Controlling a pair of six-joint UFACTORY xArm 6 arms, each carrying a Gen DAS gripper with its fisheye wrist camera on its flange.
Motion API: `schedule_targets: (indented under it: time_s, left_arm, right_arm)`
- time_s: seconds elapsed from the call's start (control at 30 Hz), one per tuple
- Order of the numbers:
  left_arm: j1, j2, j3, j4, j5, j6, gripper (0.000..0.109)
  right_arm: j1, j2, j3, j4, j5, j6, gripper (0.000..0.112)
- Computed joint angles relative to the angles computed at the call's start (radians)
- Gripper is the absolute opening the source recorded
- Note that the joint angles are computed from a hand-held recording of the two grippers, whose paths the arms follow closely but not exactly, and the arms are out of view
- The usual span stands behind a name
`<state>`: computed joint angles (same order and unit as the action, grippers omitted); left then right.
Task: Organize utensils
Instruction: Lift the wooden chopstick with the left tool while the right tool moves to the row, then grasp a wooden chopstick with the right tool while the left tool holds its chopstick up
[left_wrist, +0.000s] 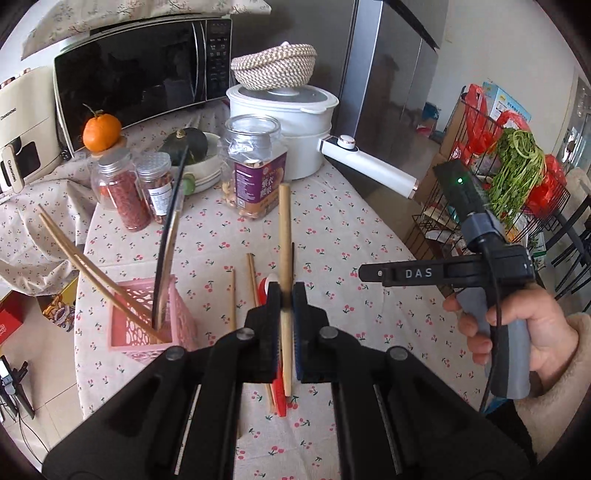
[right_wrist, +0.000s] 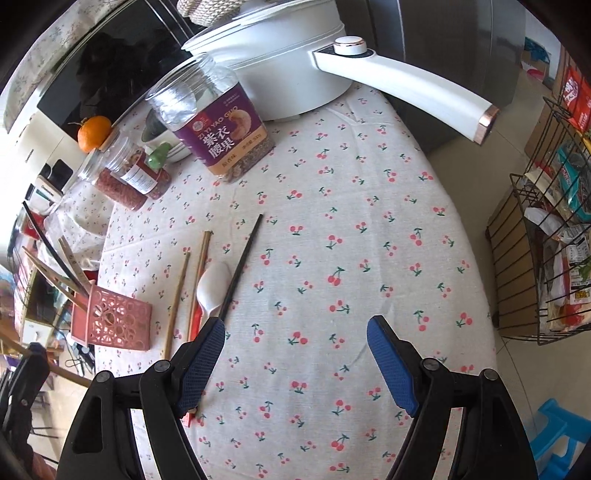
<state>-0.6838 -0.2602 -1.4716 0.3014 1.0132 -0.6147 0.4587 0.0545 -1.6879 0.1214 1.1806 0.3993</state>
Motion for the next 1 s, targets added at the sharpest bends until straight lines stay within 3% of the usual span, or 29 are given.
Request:
schedule_targets:
  time_s: [0.1,0.27,0.5,0.7,0.87,1.0]
  left_arm:
    - [0.021,-0.069,0.062,-0.009,-0.019,-0.026,0.007]
    - [0.05,-0.164,0.125,-0.033,-0.05,-0.02,0.007]
    - [0.092,-0.276,0.208,-0.052,-0.053,-0.017,0.007]
    - [0.126,-0.332,0.259,-0.062,-0.044,-0.029,0.007]
    - [0.131,-0.348,0.279,-0.054,-0.034,-0.031,0.007]
    - [0.142,-0.347,0.281,-0.053,-0.034,-0.037,0.007]
  right_arm:
    - [0.031,0.023,-0.007,0.026,-0.036,-0.005,0.079]
    - [0.083,0.084,-0.039,0.126,-0.081,-0.05,0.056]
    - [0.179,0.245,-0.188,0.133,-0.099,-0.087,0.026]
    - [0.246,0.411,-0.393,-0.072,-0.009,0.005,0.022]
    - [0.263,0.492,-0.484,-0.164,0.029,0.039,0.021]
    - [0.288,0.546,-0.575,-0.246,0.114,0.039,0.012]
